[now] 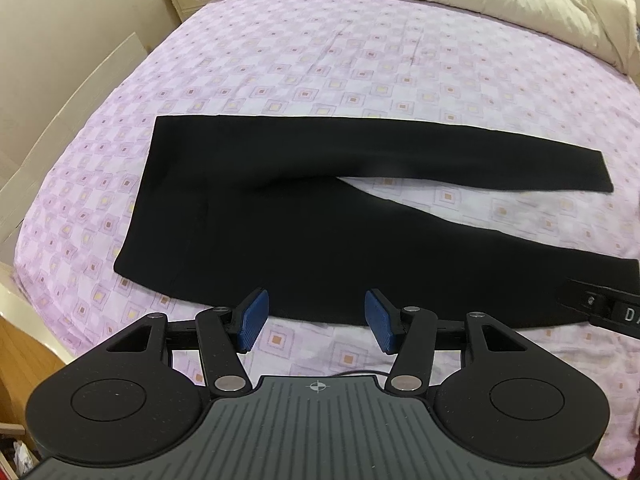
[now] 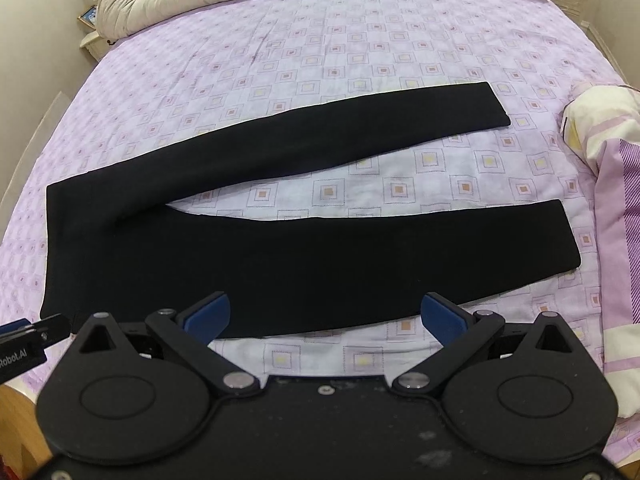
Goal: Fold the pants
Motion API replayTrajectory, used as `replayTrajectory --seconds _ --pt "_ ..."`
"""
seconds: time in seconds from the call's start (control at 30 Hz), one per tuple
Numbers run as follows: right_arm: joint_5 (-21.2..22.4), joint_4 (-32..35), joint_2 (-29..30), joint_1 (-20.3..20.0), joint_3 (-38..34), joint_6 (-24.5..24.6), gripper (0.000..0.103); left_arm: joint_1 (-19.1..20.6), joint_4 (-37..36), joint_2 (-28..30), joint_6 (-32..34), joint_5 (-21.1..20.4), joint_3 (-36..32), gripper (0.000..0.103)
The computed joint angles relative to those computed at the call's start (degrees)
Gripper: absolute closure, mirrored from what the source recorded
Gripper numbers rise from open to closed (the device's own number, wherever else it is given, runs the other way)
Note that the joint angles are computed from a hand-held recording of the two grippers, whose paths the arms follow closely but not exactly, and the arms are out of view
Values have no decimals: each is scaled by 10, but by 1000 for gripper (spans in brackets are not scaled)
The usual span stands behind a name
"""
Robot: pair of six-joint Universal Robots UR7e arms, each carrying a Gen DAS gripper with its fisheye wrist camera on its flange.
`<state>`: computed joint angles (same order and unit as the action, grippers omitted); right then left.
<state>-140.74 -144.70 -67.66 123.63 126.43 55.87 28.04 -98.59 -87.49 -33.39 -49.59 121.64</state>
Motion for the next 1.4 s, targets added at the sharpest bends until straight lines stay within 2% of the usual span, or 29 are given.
replayTrajectory --seconds 0.1,0.23,0.37,0.4,0.43,0.47,0.5,0.7,0.83,1.1,1.3,1.4 --pt "-5 8 8 2 -6 20 0 15 -22 8 35 0 -2 51" --pt "-13 -9 30 0 -17 23 0 45 -59 24 101 -7 -10 51" --pt "-24 -42 59 -4 -33 -12 0 81 -99 44 164 -9 -24 52" --pt "-28 -54 68 -8 -38 -28 2 91 -109 52 176 -6 -29 52" --pt "-31 -63 75 -13 -44 -41 10 100 -119 60 187 -4 -35 52" --pt "-30 -70 82 -20 -50 -55 18 109 -129 67 197 -2 -39 52" --pt "-26 -72 87 -29 -58 -65 19 119 -137 78 206 1 -47 52" --pt "-24 -122 123 -100 -113 -148 19 166 -178 141 239 25 -95 52" --pt "-7 -129 139 -161 -165 -170 18 189 -199 184 252 37 -127 52" --pt "-2 -74 191 -270 -302 -98 16 210 -220 237 263 41 -155 52" --pt "-37 19 231 -306 -377 -50 16 218 -229 256 277 39 -157 52" --pt "-22 58 233 -321 -383 -23 27 223 -233 271 290 40 -169 52"
